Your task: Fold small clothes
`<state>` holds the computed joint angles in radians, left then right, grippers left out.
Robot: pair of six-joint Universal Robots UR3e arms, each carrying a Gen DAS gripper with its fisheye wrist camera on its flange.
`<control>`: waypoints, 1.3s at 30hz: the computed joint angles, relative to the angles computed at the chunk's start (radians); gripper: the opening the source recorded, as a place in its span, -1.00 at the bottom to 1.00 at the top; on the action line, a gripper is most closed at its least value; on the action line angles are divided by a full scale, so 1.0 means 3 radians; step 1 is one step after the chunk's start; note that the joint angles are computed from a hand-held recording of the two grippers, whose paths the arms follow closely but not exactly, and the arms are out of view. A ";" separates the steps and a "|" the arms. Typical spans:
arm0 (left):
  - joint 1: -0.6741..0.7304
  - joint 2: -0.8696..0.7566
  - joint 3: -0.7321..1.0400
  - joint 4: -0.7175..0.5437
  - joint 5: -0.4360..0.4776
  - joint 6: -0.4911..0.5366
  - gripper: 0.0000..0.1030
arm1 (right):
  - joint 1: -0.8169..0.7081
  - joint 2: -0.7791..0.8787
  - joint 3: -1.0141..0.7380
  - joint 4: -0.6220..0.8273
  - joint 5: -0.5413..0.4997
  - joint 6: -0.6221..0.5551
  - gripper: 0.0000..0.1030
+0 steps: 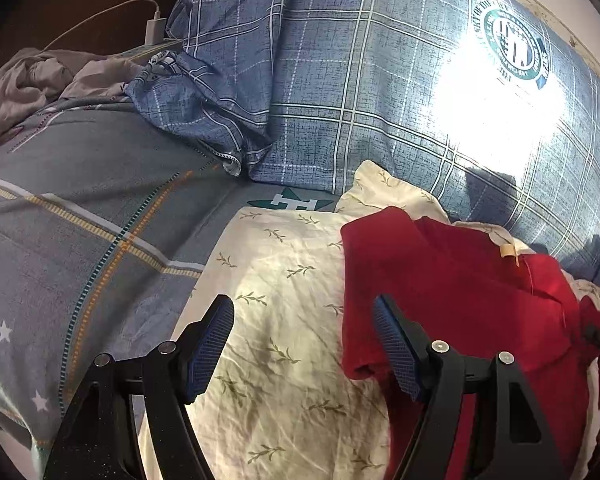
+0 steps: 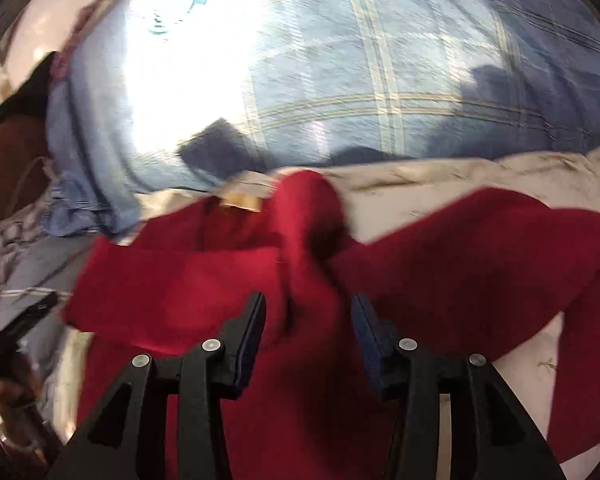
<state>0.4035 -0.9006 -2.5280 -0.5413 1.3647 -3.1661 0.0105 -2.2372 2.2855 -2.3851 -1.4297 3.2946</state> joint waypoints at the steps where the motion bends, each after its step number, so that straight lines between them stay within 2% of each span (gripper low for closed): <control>1: 0.0017 0.0010 0.0002 -0.0012 -0.0018 -0.0021 0.38 | 0.0031 0.0034 -0.0066 0.0045 0.0095 0.0003 -0.09; 2: 0.0051 0.0048 -0.0002 -0.0050 -0.0053 -0.0022 0.38 | 0.0063 0.0094 -0.0118 0.0066 0.0129 0.0011 -0.12; 6: 0.0068 0.0151 -0.0012 -0.0143 -0.0053 0.0040 0.39 | 0.0597 0.0736 -0.0332 -0.0095 -0.0425 0.0325 -0.13; 8: 0.0103 0.0216 -0.0008 -0.0229 -0.0059 0.0085 0.39 | 0.0668 0.0981 -0.0376 -0.0107 -0.0553 0.0461 -0.14; 13: 0.0325 0.0491 -0.0010 -0.0498 -0.0174 0.0143 0.39 | 0.0816 0.1333 -0.0332 -0.0557 -0.0653 0.0715 -0.15; 16: 0.0522 0.0735 0.0025 -0.0811 -0.0343 0.0215 0.39 | 0.0854 0.1403 -0.0304 -0.0712 -0.0739 0.0883 -0.27; 18: 0.0638 0.0924 0.0026 -0.0982 -0.0419 0.0312 0.39 | 0.0745 0.1250 -0.0167 -0.0765 -0.0576 0.0872 -0.30; 19: 0.0623 0.0945 0.0013 -0.0949 -0.0362 0.0307 0.39 | 0.0695 0.1145 -0.0060 -0.0825 -0.0502 0.0844 -0.32; 20: 0.0587 0.0923 0.0008 -0.0900 -0.0298 0.0292 0.39 | 0.0674 0.1116 -0.0034 -0.0813 -0.0497 0.0814 -0.41; 21: 0.0589 0.0911 0.0015 -0.0912 -0.0292 0.0284 0.39 | 0.0676 0.1135 -0.0035 -0.0816 -0.0518 0.0808 -0.59; 23: 0.0736 0.1030 0.0046 -0.1145 -0.0448 0.0315 0.39 | 0.0634 0.1135 0.0007 -0.0905 -0.0479 0.0762 -0.86; 26: 0.0879 0.1178 0.0084 -0.1367 -0.0574 0.0412 0.39 | 0.0612 0.0975 0.0032 -0.1018 -0.0401 0.0786 -0.87; 28: 0.0814 0.1148 0.0091 -0.1285 -0.0482 0.0407 0.39 | 0.0766 0.0773 -0.0038 -0.0998 -0.0636 0.0771 -0.87; 29: 0.0794 0.1119 0.0102 -0.1260 -0.0451 0.0400 0.39 | 0.0905 0.0632 -0.0099 -0.0941 -0.0890 0.0772 -0.87; 31: 0.0915 0.1203 0.0122 -0.1373 -0.0559 0.0431 0.39 | 0.0969 0.0390 -0.0120 -0.0806 -0.1119 0.0760 -0.87; 33: 0.0797 0.1097 0.0093 -0.1186 -0.0485 0.0302 0.39 | 0.1008 0.0329 -0.0170 -0.0599 -0.1451 0.0734 -0.87; 34: 0.0645 0.0940 0.0077 -0.0992 -0.0404 0.0187 0.39 | 0.0974 0.0349 -0.0164 -0.0547 -0.1502 0.0729 -0.87; 36: 0.0412 0.0672 0.0059 -0.0728 -0.0338 0.0036 0.39 | 0.0656 0.0301 -0.0050 -0.0439 -0.1178 0.0634 -0.85; 39: -0.0029 0.0113 0.0086 -0.0207 -0.0244 -0.0155 0.39 | 0.0569 0.0317 -0.0001 -0.0351 -0.1082 0.0583 -0.65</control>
<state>0.3949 -0.8665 -2.5022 -0.6035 1.2916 -3.2125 0.1810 -2.1420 2.2852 -2.4903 -1.7542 3.4695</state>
